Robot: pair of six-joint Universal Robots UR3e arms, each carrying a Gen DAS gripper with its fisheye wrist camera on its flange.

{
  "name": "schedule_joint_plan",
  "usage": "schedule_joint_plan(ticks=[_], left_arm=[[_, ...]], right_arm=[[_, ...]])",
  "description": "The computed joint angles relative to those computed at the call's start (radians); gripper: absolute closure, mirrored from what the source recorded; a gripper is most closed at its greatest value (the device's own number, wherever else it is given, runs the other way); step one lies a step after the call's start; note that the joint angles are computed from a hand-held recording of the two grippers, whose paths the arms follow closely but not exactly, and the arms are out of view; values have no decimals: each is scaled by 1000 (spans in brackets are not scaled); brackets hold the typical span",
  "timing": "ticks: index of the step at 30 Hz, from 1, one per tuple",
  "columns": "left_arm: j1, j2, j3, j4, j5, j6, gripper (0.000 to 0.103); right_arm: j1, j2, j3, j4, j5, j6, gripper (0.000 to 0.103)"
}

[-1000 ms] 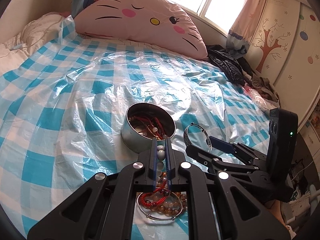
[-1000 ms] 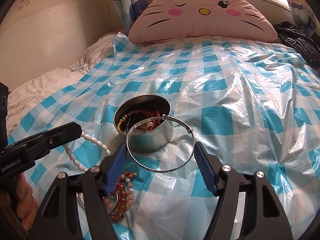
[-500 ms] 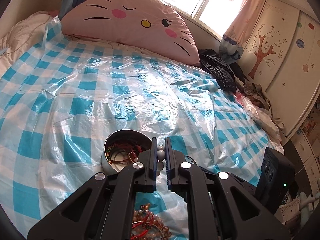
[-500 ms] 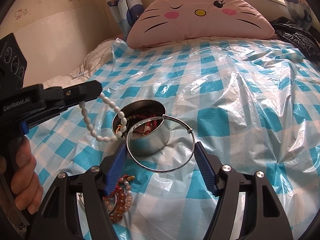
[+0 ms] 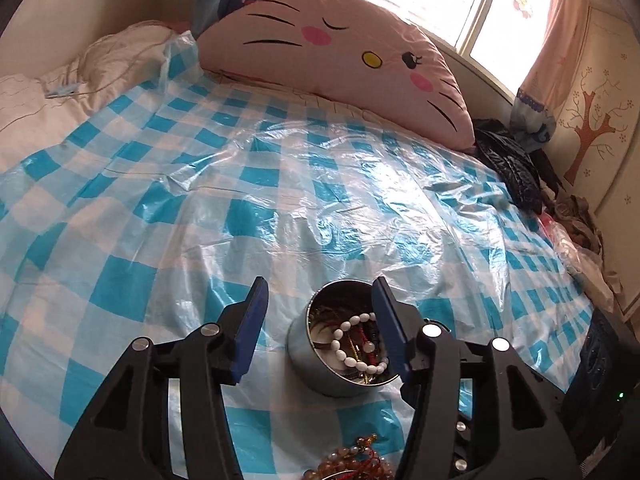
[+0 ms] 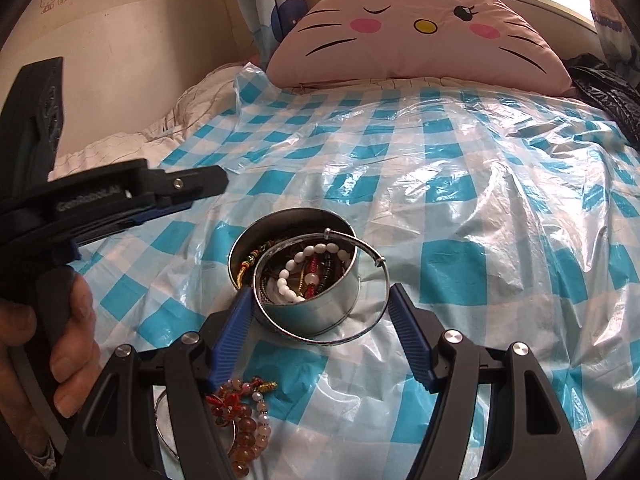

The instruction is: Organize jewelry

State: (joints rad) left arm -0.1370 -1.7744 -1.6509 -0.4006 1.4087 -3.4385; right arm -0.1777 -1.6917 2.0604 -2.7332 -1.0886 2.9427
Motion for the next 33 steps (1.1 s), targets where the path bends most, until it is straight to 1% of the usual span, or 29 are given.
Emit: schedule_joint_plan(ticks=[2,4,6,9,12,15,19,22,24,25,27,30,33], left_arm=[[25,64,-80,26,-1,-20,46],[29,110,-145,47,43,-56,31],[38,145,-203,67,59,-78,27],[48,169,-238,53,73,-82,25],[44,179,-261,52,94,-76,21],[43,184,-269,38,107,-82,21],[39,207,-294,26,113,-77,20],[30,238,-329,11,122,-74,20],[24,262,-351,2,128,-73,20],[21,272,-362,-2,129,-71,20],[16,293,-381,-11,132,-66,20],[4,321,-406,-34,139,-55,20],[-15,335,-417,-49,157,-44,20]], right_arm=[[47,58,-60,-6,-37,-2,36],[92,123,-129,-6,-74,-2,36],[135,191,-202,6,-111,2,36],[185,283,-305,51,-162,9,35],[202,310,-320,33,-204,29,35],[169,238,-240,7,-178,47,33],[80,60,-83,18,-104,70,32],[-3,-92,45,71,-40,63,31],[-50,-176,104,145,-2,33,31],[-64,-207,118,170,5,27,31],[-98,-269,151,169,26,35,30],[-109,-287,163,163,9,64,29],[-139,-321,176,194,31,59,29]])
